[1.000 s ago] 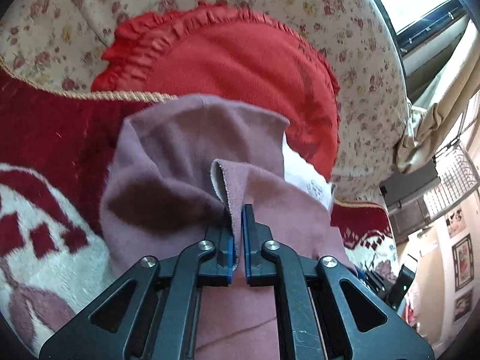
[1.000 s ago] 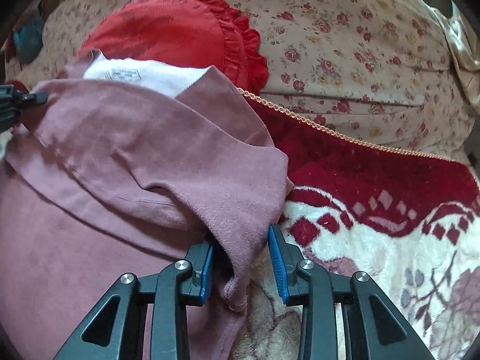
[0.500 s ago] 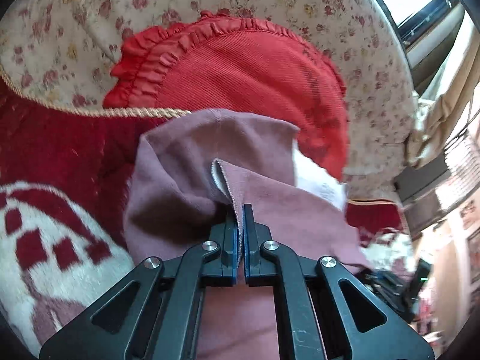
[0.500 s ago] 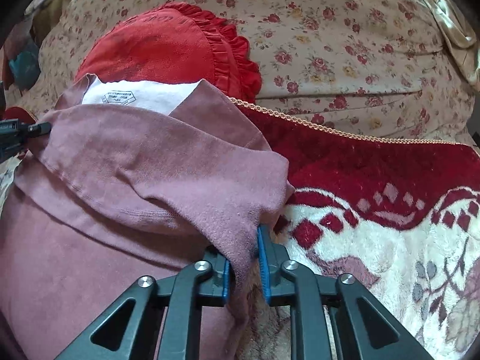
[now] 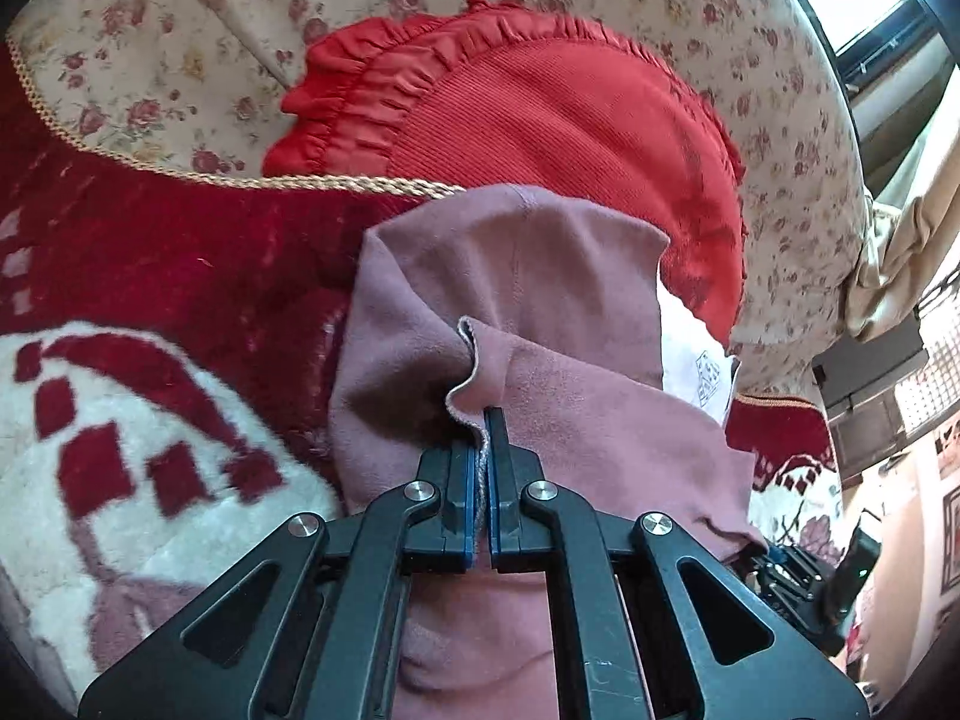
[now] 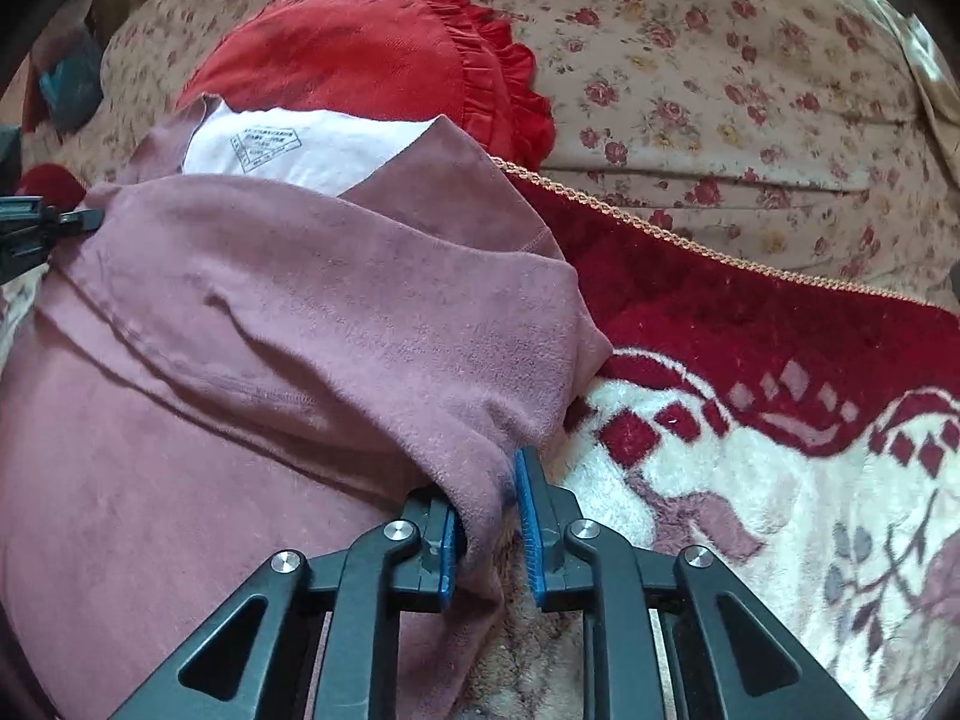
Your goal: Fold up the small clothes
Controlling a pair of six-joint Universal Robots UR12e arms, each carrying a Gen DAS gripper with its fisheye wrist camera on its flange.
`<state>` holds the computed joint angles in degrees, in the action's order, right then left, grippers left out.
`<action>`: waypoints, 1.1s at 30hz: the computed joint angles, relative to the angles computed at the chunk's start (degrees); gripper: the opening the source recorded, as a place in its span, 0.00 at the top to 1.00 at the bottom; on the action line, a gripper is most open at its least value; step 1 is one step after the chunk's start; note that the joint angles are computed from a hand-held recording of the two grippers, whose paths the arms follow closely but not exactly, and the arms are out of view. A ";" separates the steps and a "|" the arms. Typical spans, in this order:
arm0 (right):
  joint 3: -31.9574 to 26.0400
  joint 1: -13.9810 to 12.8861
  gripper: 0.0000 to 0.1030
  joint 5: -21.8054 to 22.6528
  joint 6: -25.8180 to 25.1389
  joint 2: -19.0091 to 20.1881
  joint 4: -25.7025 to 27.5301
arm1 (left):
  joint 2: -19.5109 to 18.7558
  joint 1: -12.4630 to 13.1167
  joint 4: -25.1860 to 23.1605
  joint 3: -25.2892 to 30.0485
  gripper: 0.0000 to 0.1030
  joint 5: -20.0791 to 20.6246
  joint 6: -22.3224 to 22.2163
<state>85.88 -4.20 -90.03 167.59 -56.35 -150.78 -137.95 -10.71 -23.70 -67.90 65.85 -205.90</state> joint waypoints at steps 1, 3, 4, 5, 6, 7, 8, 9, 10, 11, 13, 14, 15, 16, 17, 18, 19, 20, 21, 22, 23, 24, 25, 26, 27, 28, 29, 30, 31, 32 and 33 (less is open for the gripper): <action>0.25 -0.32 0.80 0.72 0.53 -0.29 0.30 | -0.01 -0.03 -0.06 0.07 0.99 -0.04 0.03; 0.72 -1.03 0.76 1.80 2.08 -0.88 0.99 | 0.18 -0.01 -0.42 0.00 0.99 -0.01 0.24; 0.80 -1.26 0.73 2.08 2.63 -1.05 1.35 | 0.28 0.01 -0.56 -0.06 0.99 0.08 0.26; 0.99 -1.58 0.73 2.69 3.44 -1.40 1.91 | 0.43 0.07 -0.56 -0.19 0.99 0.25 0.11; 1.24 -1.87 0.73 3.49 4.00 -1.84 2.59 | 0.61 0.11 -0.49 -0.32 0.98 0.55 -0.15; 1.67 -2.14 0.73 4.42 4.46 -2.50 3.03 | 0.97 0.02 0.07 -0.70 0.98 1.95 -0.65; 2.38 -2.40 0.73 5.33 4.81 -3.26 2.36 | 1.36 -0.17 0.65 -1.08 0.96 3.86 -0.73; 3.32 -2.77 0.73 7.27 4.85 -4.13 0.88 | 2.11 -0.50 2.11 -1.91 0.93 7.51 -0.47; 4.05 -3.15 0.73 9.44 4.90 -4.74 -0.76 | 2.57 -0.76 3.36 -2.45 0.90 9.96 -0.21; 5.08 -3.66 0.73 12.26 5.60 -5.40 -3.80 | 2.92 -1.01 4.91 -2.94 0.88 12.12 -0.03; 6.48 -4.32 0.73 16.17 9.54 -5.71 -10.92 | 3.67 -1.57 8.49 -4.17 0.77 17.15 0.06; 6.99 -4.46 0.73 16.86 12.84 -5.35 -15.44 | 3.87 -1.70 9.93 -4.65 0.75 18.22 0.12; 7.07 -4.53 0.72 17.21 17.80 -4.80 -19.18 | 3.93 -1.79 11.51 -5.02 0.74 17.87 0.40; 6.57 -4.47 0.72 17.80 20.45 -4.07 -20.53 | 3.82 -1.74 11.64 -4.92 0.74 16.56 1.04; 5.47 -4.25 0.72 18.71 21.74 -3.21 -19.48 | 3.72 -1.75 11.24 -4.74 0.74 15.23 1.96; 3.87 -3.86 0.72 19.19 20.92 -2.28 -16.73 | 3.53 -1.88 10.36 -4.39 0.74 14.18 3.15; 2.57 -3.42 0.72 19.33 19.27 -1.52 -14.64 | 3.19 -2.11 9.03 -3.71 0.74 13.04 4.46; 1.43 -2.80 0.73 19.42 16.65 -0.82 -12.16 | 2.92 -2.24 7.82 -3.16 0.74 11.93 5.39; 0.29 -2.37 0.75 19.18 14.36 -0.25 -9.39 | 2.62 -2.37 6.02 -2.53 0.74 10.57 6.27; -0.87 -1.67 0.78 17.21 11.98 0.32 -5.78 | 2.40 -2.48 4.37 -2.01 0.74 9.71 6.86; -1.66 -1.16 0.79 14.49 10.68 0.72 -3.08 | 2.09 -2.50 2.30 -1.35 0.74 8.44 7.62; -2.28 -0.54 0.82 9.38 10.04 0.98 -0.03 | 1.86 -2.53 1.19 -1.01 0.74 7.67 7.65; -2.21 -0.49 0.85 6.65 10.09 0.92 1.25 | 1.66 -2.58 0.36 -0.75 0.74 7.15 7.32; -1.60 -0.99 0.88 6.31 10.98 0.66 1.57 | 1.50 -2.64 -0.49 -0.43 0.74 6.69 7.62; -0.93 -1.72 0.87 8.38 12.91 0.32 1.21 | 1.43 -2.75 -0.95 -0.25 0.74 6.71 8.02; -0.63 -2.31 0.88 9.89 13.70 0.01 1.87 | 1.31 -2.89 -1.04 -0.02 0.74 7.07 8.16; -0.24 -2.35 0.88 9.00 13.54 -0.29 1.63 | 1.30 -2.95 -1.00 0.00 0.74 7.13 8.10; 0.16 -2.32 0.88 7.69 14.08 -0.58 1.43 | 1.33 -2.99 -1.23 -0.02 0.74 6.95 7.93; 0.29 -2.34 0.88 6.55 15.13 -0.76 1.86 | 1.28 -2.98 -1.72 0.06 0.71 6.95 7.84; 0.46 -2.43 0.87 5.41 16.49 -0.92 2.44 | 1.01 -2.89 -2.51 0.55 0.71 6.70 7.83; 0.74 -2.91 0.81 6.12 18.02 -1.05 2.64 | 0.83 -2.76 -3.56 0.73 0.71 6.06 7.49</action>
<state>86.62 -7.11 -83.92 185.62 -57.39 -148.15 -137.12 -13.47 -27.27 -67.17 71.91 -198.41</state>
